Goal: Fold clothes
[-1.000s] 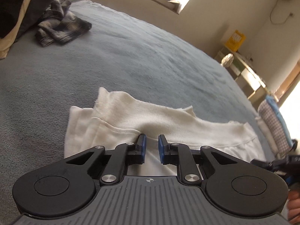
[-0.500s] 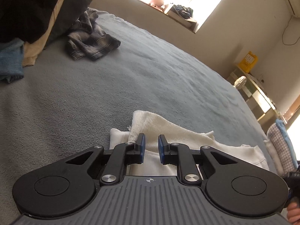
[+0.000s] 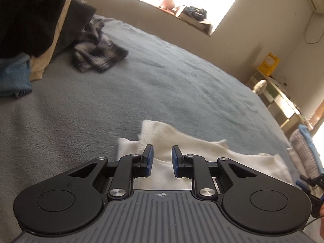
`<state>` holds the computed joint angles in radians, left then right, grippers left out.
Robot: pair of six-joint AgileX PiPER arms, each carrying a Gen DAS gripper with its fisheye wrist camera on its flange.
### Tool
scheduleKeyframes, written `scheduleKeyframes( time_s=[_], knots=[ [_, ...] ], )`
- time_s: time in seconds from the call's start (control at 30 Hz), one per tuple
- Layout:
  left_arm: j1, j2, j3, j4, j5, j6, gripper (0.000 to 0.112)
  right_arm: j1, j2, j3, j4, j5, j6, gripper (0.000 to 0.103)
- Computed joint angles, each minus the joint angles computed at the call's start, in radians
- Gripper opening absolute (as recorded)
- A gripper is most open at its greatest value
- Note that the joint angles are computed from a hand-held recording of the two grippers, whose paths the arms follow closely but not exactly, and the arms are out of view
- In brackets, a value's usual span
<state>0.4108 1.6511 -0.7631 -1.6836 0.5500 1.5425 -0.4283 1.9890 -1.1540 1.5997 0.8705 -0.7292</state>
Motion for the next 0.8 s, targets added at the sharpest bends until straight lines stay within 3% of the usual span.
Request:
scheduleKeyframes(
  time_s=[0.07,0.13,0.27,0.4,0.53,0.63,0.7,0.8],
  knots=[
    [-0.001,-0.056,0.023,0.069,0.071,-0.052,0.023,0.003,-0.027,0.040,0.004,0.101,0.001,0.014],
    [-0.053,-0.090,0.043,0.132,0.095,-0.097,0.023,0.025,-0.047,0.070,-0.031,0.153,0.019,0.014],
    [-0.220,-0.116,0.068,0.237,0.090,-0.183,0.023,0.069,-0.043,0.057,-0.197,0.121,0.097,0.014],
    [-0.297,-0.112,0.148,0.203,0.051,-0.117,0.023,0.004,-0.018,0.042,-0.274,0.067,0.214,0.012],
    [-0.106,-0.140,0.232,0.217,0.087,-0.055,0.022,-0.115,-0.043,0.044,-0.272,-0.009,0.217,0.013],
    [0.062,-0.193,0.247,0.313,0.112,-0.095,0.021,-0.188,-0.063,0.077,-0.227,-0.052,0.186,0.014],
    [0.108,-0.247,0.248,0.388,0.068,-0.165,0.022,-0.210,-0.066,0.099,-0.179,-0.060,0.156,0.014],
    [0.165,-0.296,0.233,0.451,0.098,-0.237,0.022,-0.164,-0.081,0.131,-0.095,-0.060,0.103,0.014]
  ],
)
